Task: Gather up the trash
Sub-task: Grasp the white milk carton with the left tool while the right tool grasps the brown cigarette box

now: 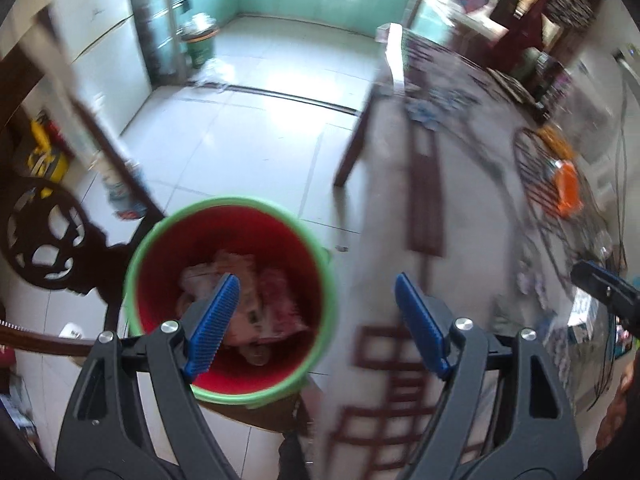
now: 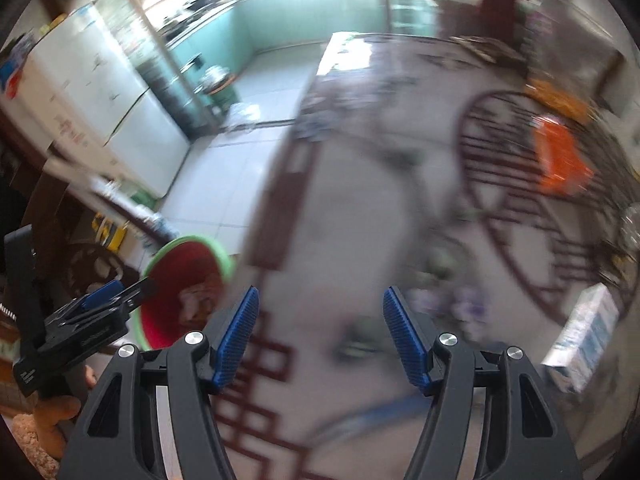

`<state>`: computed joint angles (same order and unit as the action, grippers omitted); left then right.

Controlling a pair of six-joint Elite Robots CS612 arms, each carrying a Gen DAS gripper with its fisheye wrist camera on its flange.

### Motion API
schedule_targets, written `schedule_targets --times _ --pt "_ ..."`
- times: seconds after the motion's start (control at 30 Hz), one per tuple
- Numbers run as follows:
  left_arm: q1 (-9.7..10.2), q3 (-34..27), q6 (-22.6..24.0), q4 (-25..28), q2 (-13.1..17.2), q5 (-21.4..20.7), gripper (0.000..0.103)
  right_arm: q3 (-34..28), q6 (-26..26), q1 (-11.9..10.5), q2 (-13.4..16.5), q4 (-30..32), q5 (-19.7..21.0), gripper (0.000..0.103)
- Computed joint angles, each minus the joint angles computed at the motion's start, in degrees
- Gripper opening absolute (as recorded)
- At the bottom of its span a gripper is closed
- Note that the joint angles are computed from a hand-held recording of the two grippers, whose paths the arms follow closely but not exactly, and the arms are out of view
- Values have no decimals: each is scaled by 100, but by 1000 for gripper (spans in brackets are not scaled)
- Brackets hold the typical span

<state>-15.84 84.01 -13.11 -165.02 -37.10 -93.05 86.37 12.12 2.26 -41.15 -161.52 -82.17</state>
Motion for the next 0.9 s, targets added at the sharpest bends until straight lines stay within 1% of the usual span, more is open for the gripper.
schedule_targets --times 0.1,0.17,0.23,0.27,0.37,0.43,0.5,0.53,0.6,0.63,0.7,0.73,0.8,0.83,0.87,0.9 --pt "-203 10 82 -11 -19 -61 78 311 120 -261 -136 -227 -86 63" --pt "-344 3 111 28 -26 -91 78 517 221 -491 -234 -355 -127 63" --pt "-544 -17 160 76 -29 -146 78 692 278 -685 -318 -464 -154 63" --pt "-602 -24 172 88 -30 -164 78 793 292 -824 -363 -514 -167 63" --pt "-904 -52 250 103 -22 -317 78 997 243 -1153 -446 -578 -175 63" --pt "-1114 -104 373 128 5 -436 78 1077 209 -1322 -473 -577 -174 63" --pt "-1283 -172 522 172 44 -560 78 1155 151 -1512 -497 -563 -202 63" --pt "-1401 -232 677 215 79 -638 78 1189 112 -1606 -508 -545 -231 63" --pt "-1563 -323 936 295 138 -722 81 1266 1 -1779 -538 -521 -226 63" --pt "-1672 -403 1097 375 190 -734 81 1289 -71 -1842 -553 -480 -230 63" --pt "-1811 -559 1269 511 294 -722 81 1303 -320 -1978 -581 -335 -238 64" --pt "-1862 -634 1307 582 341 -687 81 1288 -508 -2044 -587 -230 -214 68" --pt "-1977 -900 1388 929 490 -653 81 1195 -974 -2131 -566 16 -128 73" --pt "-2007 -987 1434 1056 539 -650 81 1131 -1245 -2155 -544 142 -103 73" --pt "-2045 -1090 1516 1214 597 -608 83 1041 -1663 -2174 -521 299 -96 73" --pt "-2052 -1158 1565 1283 642 -716 84 969 -1938 -2164 -496 403 -102 73"
